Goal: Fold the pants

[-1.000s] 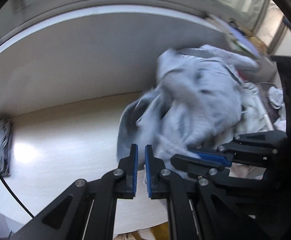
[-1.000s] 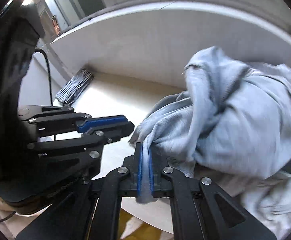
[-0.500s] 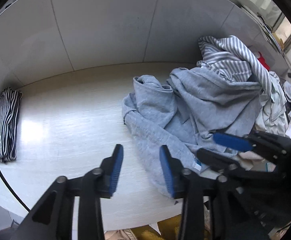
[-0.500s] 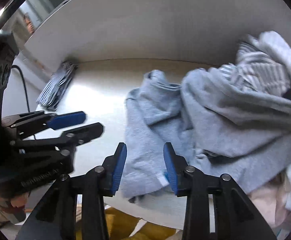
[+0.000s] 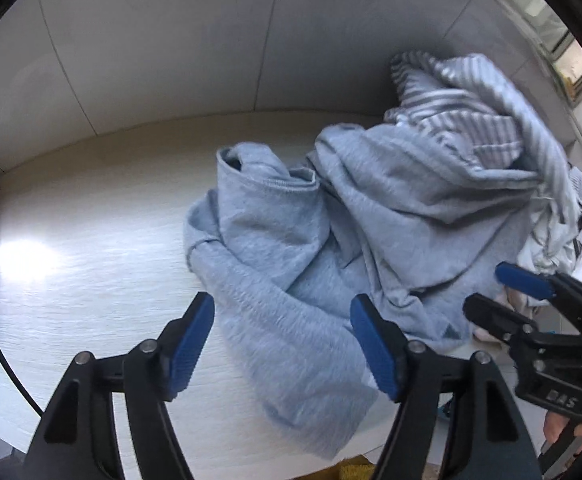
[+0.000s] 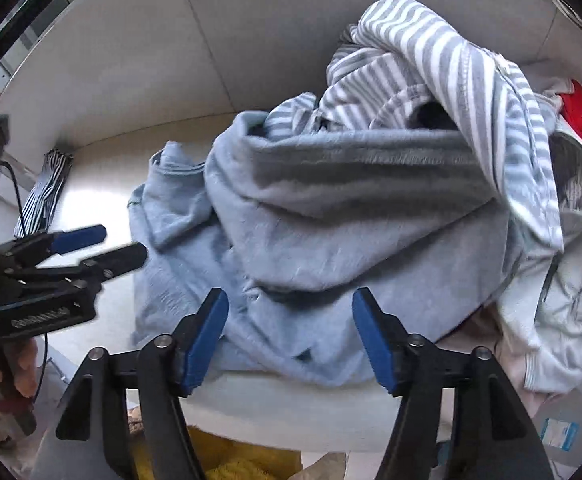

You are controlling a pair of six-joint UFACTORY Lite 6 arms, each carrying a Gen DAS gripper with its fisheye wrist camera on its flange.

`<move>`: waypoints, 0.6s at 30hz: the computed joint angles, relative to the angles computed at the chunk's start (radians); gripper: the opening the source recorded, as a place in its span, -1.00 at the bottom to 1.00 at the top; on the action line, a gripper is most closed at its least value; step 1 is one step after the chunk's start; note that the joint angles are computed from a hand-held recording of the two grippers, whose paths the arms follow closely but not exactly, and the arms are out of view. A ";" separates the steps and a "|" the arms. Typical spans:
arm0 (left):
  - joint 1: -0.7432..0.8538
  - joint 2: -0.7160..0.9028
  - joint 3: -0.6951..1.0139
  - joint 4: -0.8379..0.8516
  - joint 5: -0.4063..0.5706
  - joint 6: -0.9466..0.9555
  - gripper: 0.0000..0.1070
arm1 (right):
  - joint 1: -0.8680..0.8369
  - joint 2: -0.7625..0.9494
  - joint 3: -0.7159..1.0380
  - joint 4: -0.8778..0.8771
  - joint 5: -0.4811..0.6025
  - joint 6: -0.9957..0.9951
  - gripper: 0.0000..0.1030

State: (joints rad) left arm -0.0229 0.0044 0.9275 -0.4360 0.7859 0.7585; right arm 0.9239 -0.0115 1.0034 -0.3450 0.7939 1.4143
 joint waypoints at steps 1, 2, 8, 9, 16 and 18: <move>-0.018 0.021 -0.005 0.003 -0.029 -0.027 0.39 | -0.010 0.019 0.009 -0.001 -0.011 -0.011 0.35; -0.030 0.034 -0.009 0.007 -0.051 -0.048 0.39 | -0.036 0.043 0.012 0.003 -0.038 -0.046 0.38; -0.099 0.114 -0.041 0.050 -0.156 -0.177 0.38 | -0.125 0.220 0.065 0.039 -0.075 -0.224 0.40; -0.107 0.119 -0.050 0.059 -0.177 -0.195 0.38 | -0.131 0.238 0.064 0.037 -0.083 -0.233 0.40; -0.136 0.124 -0.097 0.086 -0.262 -0.233 0.09 | -0.187 0.269 0.005 0.094 -0.231 -0.307 -0.45; -0.136 0.118 -0.103 0.095 -0.265 -0.229 -0.40 | -0.205 0.221 -0.046 0.120 -0.268 -0.336 -0.69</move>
State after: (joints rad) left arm -0.1588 0.1222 0.8246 -0.3409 0.5205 0.5297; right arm 0.7191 0.2100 0.9570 -0.2253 0.5256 1.0781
